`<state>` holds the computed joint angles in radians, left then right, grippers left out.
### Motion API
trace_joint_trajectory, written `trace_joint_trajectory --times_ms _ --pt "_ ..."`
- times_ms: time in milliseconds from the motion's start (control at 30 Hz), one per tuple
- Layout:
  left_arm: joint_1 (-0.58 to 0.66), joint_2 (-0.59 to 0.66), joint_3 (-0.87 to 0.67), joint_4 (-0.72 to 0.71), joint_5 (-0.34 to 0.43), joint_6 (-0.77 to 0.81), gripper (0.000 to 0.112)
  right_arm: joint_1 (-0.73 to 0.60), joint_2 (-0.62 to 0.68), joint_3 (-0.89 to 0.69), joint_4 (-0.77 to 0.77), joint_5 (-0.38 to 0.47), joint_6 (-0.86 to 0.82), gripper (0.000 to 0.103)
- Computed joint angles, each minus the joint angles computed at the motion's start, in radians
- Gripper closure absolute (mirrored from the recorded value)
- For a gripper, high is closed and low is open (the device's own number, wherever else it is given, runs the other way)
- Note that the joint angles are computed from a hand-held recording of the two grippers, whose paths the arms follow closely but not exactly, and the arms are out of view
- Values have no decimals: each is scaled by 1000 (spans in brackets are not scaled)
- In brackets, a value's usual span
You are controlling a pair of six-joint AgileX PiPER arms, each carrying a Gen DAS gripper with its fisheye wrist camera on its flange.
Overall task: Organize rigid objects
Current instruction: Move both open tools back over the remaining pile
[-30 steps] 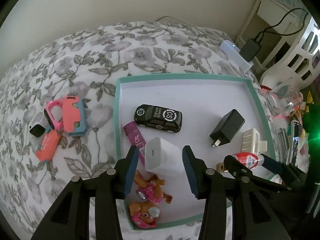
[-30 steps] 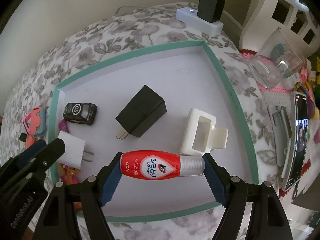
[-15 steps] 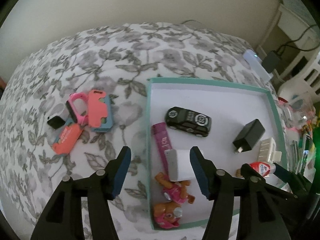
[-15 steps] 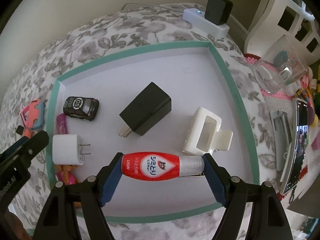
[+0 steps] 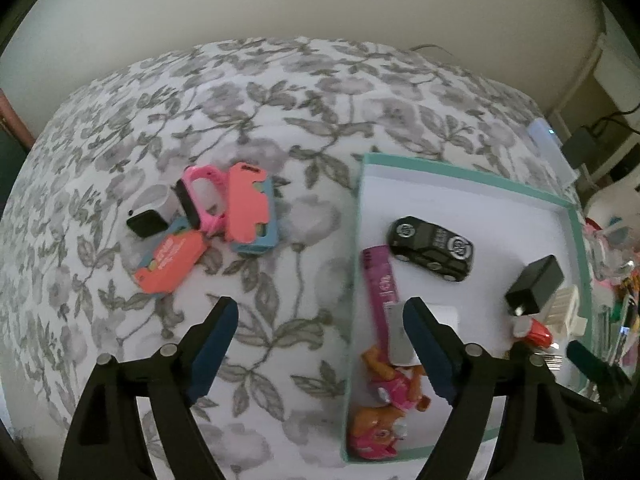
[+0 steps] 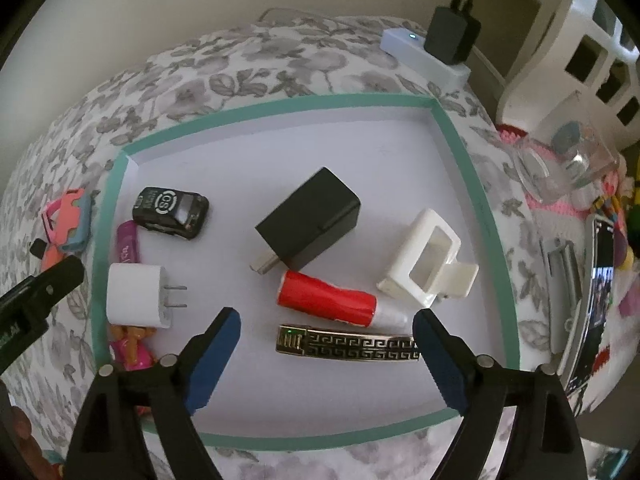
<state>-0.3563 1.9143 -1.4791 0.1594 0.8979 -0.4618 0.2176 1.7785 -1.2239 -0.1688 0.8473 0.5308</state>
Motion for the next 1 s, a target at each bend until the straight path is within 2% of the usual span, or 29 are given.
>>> trace_joint_trajectory --times_ms 67,100,167,667,1000 --pt "3 3 3 14 5 -12 25 8 0 2 -7 -8 2 10" --pt "4 4 5 22 6 -18 20 12 -2 5 -13 -14 5 4" --pt "7 7 8 35 9 -30 11 20 -4 9 -26 -22 13 0" --pt "78 26 2 10 31 -25 11 73 -4 2 -86 -48 33 0" --pt "199 23 -41 -34 76 21 11 114 -12 -25 -94 -65 48 0"
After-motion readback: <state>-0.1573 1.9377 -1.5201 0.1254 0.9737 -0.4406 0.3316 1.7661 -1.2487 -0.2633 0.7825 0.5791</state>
